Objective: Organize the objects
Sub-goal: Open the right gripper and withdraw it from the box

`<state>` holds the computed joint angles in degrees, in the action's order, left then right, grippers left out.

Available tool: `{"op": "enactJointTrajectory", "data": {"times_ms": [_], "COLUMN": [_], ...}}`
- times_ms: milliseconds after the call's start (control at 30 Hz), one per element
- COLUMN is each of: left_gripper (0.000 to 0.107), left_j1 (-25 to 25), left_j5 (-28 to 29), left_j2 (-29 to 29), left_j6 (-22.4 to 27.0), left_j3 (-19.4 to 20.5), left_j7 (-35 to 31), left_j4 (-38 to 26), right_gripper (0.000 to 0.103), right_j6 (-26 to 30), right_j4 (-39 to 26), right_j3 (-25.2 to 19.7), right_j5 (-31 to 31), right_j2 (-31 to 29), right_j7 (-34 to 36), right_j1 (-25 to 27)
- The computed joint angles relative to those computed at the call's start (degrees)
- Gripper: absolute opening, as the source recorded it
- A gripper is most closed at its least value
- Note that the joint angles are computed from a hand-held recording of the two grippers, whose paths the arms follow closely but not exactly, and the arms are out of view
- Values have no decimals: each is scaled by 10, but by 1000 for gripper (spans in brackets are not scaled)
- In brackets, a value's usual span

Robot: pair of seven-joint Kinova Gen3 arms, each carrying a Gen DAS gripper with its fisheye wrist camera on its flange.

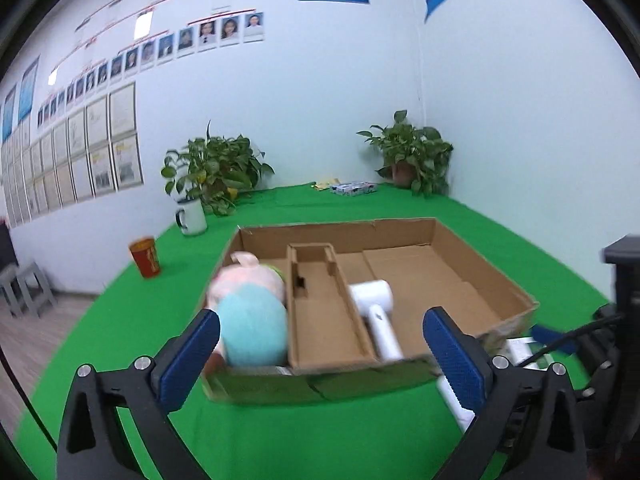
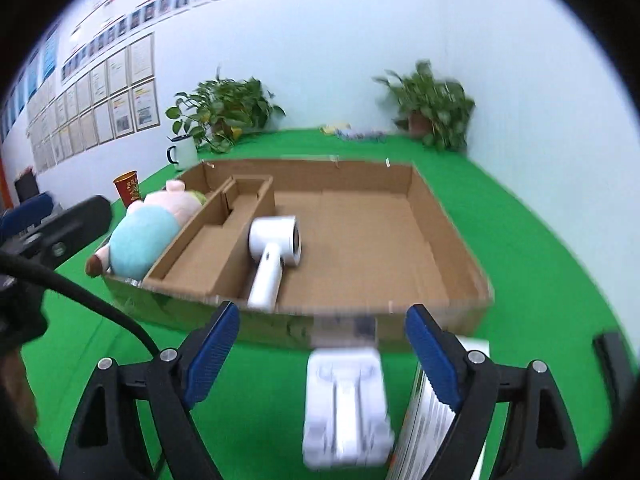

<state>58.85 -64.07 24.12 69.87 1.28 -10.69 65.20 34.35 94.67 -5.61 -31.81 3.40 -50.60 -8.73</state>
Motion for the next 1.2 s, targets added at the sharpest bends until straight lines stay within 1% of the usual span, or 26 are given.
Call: {"op": "enactJointTrajectory", "data": {"times_ms": [67,133,200,333,400,433,533,633,867,1000,1133,1200], "left_gripper": [102,102,102,102,102,102,102,102,102,102,102,102], "left_j1": [16,33,46,52,50,43,38,38,40,40,39,39], "left_j5": [-3,-14,-23,-25,-22,-19,-15,-13,-7,-3,6,5], "left_j2": [-4,2,8,8,7,6,5,7,7,9,9,8], "left_j6": [1,22,46,63,66,59,57,66,87,101,107,108], "left_j3": [3,3,2,6,10,11,14,14,13,13,14,14], "left_j7": [34,60,76,93,94,92,88,77,75,69,78,80], "left_j4": [13,14,11,17,21,23,25,20,14,10,12,16], "right_gripper": [85,85,85,85,85,85,85,85,85,85,85,85], "right_j6": [11,5,-1,-14,-15,-13,-8,-12,-20,-35,-26,-28], "right_j4": [7,14,29,41,42,42,43,51,62,71,69,75], "right_j3": [2,3,6,14,18,19,24,27,31,32,35,37], "right_j5": [-2,-15,-41,-44,-42,-38,-52,-69,-73,-63,-50,-55], "right_j2": [-4,-7,-17,-29,-32,-34,-35,-41,-52,-58,-58,-61], "right_j7": [4,32,69,89,88,83,96,109,106,103,87,95], "right_j1": [3,7,13,8,5,4,4,1,-9,-17,-20,-22]}}
